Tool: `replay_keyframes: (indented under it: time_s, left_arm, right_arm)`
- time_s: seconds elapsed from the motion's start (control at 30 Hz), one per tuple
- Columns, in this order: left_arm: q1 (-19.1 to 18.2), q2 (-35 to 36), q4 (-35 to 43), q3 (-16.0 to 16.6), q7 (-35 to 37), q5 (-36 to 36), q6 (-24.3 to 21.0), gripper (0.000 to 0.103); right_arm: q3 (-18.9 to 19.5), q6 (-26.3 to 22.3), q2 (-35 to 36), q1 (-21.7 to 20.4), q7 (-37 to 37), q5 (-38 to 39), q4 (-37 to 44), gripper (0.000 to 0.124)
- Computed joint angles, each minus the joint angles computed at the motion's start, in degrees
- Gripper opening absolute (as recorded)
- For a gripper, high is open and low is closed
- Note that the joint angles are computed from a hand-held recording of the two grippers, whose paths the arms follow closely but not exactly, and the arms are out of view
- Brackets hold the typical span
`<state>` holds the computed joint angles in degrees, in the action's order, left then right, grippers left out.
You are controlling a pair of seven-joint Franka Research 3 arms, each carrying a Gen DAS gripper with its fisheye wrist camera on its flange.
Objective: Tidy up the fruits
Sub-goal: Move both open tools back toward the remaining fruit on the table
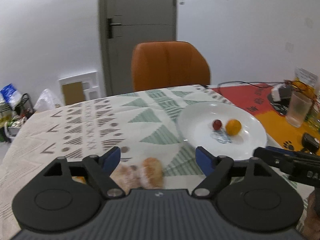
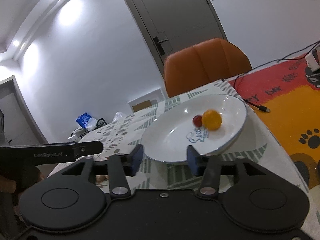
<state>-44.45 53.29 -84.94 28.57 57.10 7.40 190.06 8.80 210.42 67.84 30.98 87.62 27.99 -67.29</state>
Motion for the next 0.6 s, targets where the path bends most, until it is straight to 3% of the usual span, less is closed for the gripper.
replay_keyframes:
  time_s: [0.23,0.37,0.6]
  left_arm:
    - [-7.03,-1.84,-9.31,8.42,-0.75,-7.49,3.96,0.089]
    - [-10.47,-2.56,-13.61,11.87,1.10,-12.70,4.65,0.089]
    - [-16.62,-2.53,-19.84,18.18,4.10,-22.05,4.52,0.090]
  right_arm:
    - [-0.75,0.71,0.87,2.06,-1.85,0.88,2.31,0.102]
    - [-0.54,2.27,1.35,2.86,-3.31,-0.70,3.12,0.103]
    - [1.53,-0.22,3.71,2.75,-2.54,-4.32,7.13,0.103]
